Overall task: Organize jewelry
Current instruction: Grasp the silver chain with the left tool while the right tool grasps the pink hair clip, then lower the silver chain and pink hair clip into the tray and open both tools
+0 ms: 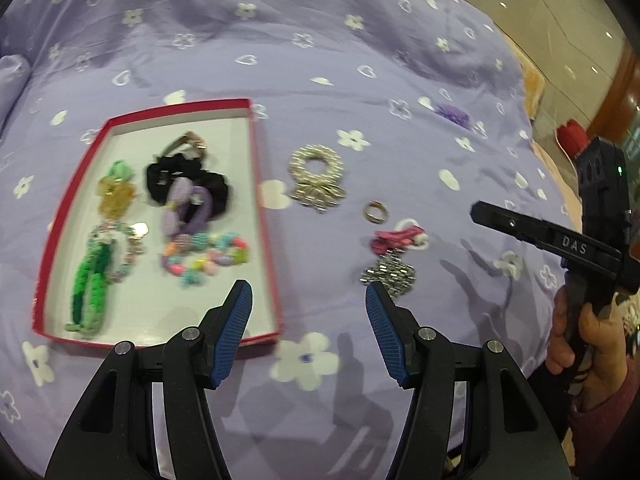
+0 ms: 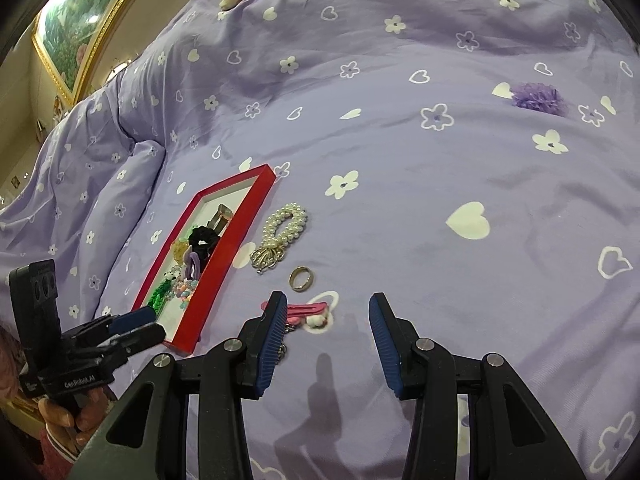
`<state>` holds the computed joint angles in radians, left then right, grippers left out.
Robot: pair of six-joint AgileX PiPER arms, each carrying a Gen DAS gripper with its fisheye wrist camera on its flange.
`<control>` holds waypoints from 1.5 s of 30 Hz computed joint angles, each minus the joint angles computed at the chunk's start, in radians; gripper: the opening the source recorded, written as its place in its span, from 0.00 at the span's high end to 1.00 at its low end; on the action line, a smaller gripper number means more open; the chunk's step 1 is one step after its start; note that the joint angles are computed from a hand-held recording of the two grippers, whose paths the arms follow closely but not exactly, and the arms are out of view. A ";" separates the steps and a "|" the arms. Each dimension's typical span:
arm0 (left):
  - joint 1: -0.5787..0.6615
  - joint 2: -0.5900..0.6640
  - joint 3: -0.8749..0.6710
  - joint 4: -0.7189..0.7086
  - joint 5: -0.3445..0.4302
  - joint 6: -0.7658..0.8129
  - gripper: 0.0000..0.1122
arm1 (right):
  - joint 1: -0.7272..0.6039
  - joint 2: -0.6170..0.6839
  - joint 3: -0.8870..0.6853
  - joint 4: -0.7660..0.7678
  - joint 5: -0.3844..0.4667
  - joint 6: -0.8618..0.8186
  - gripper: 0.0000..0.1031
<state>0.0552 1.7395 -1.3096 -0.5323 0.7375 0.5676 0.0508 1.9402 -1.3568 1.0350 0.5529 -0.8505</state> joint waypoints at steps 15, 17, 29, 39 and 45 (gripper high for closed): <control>-0.186 0.173 -0.129 0.070 0.005 -0.063 0.44 | -0.058 0.004 0.030 0.082 0.032 -0.078 0.55; -0.201 0.196 -0.145 0.097 -0.006 -0.082 0.44 | -0.060 0.012 0.022 0.081 0.037 -0.074 0.55; -0.115 0.159 -0.108 -0.036 0.033 0.052 0.87 | -0.020 0.090 -0.083 0.041 0.102 -0.128 0.55; -0.022 0.081 -0.061 -0.099 0.057 0.092 0.87 | 0.137 0.260 -0.438 -0.471 0.238 -0.032 0.56; 0.012 0.069 -0.060 -0.117 0.066 0.096 0.87 | 0.149 0.287 -0.459 -0.514 0.255 0.010 0.63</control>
